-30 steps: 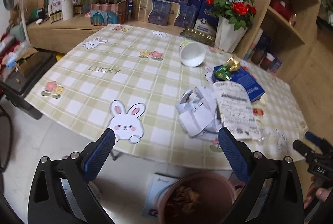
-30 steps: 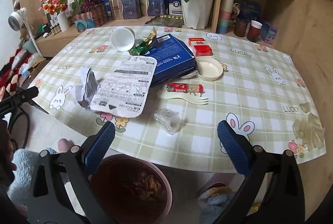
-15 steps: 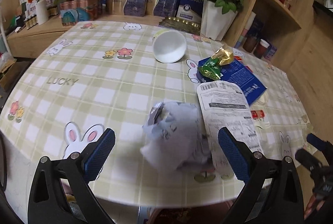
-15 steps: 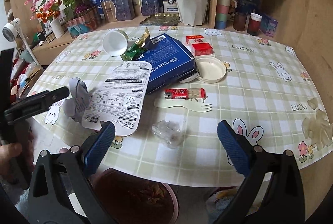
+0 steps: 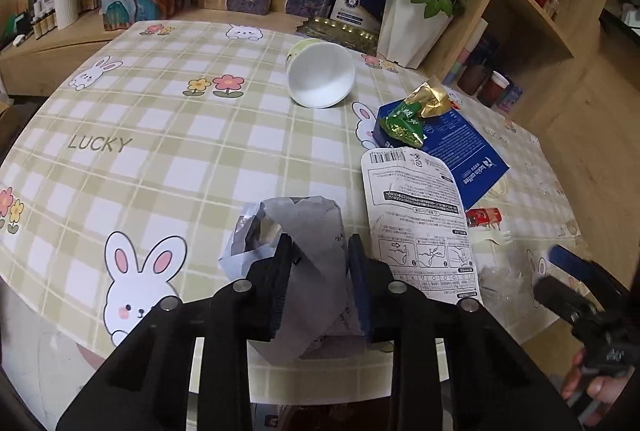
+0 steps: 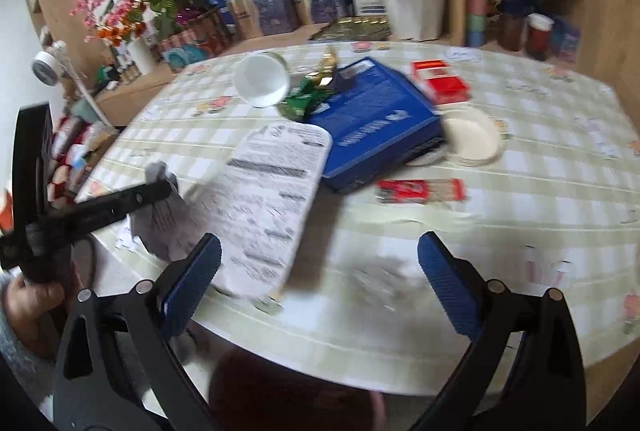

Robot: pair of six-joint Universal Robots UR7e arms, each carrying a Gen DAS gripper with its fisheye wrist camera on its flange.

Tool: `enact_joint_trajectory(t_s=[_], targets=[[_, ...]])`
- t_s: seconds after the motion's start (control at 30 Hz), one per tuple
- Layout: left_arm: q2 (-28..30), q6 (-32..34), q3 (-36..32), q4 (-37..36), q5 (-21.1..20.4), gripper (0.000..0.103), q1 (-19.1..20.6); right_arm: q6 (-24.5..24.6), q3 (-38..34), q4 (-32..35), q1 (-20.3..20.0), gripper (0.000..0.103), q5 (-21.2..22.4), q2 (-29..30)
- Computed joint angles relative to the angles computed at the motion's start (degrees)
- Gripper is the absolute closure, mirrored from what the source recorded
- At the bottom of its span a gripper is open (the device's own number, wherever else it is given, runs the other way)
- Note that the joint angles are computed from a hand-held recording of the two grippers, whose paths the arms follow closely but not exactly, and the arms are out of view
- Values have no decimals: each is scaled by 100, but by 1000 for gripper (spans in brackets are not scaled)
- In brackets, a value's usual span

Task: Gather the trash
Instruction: 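Grasp the crumpled white paper with the left gripper, then grasp the printed paper sheet with the right gripper while the left gripper holds crumpled paper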

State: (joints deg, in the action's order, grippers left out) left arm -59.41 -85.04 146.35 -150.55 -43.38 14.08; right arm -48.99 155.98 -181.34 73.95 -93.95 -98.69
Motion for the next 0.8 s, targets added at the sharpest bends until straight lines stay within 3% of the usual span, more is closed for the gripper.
enact_joint_trajectory(t_s=[0.23,0.5,0.73,0.8], targets=[[-46,-331,219,-110,-64,74,-56,755,-438,-96,311,6,34,1185],[31,-414,345,-323,-59,74,-122,1286,-793,-125,558,8,-152,1976],[174,-377,355,-487,-86,74,-104,1969,-1104,447,412,33,29,2191],[216,-355,356,-546,-107,74,-94,2026,-1163,748,380,48,104,2153]])
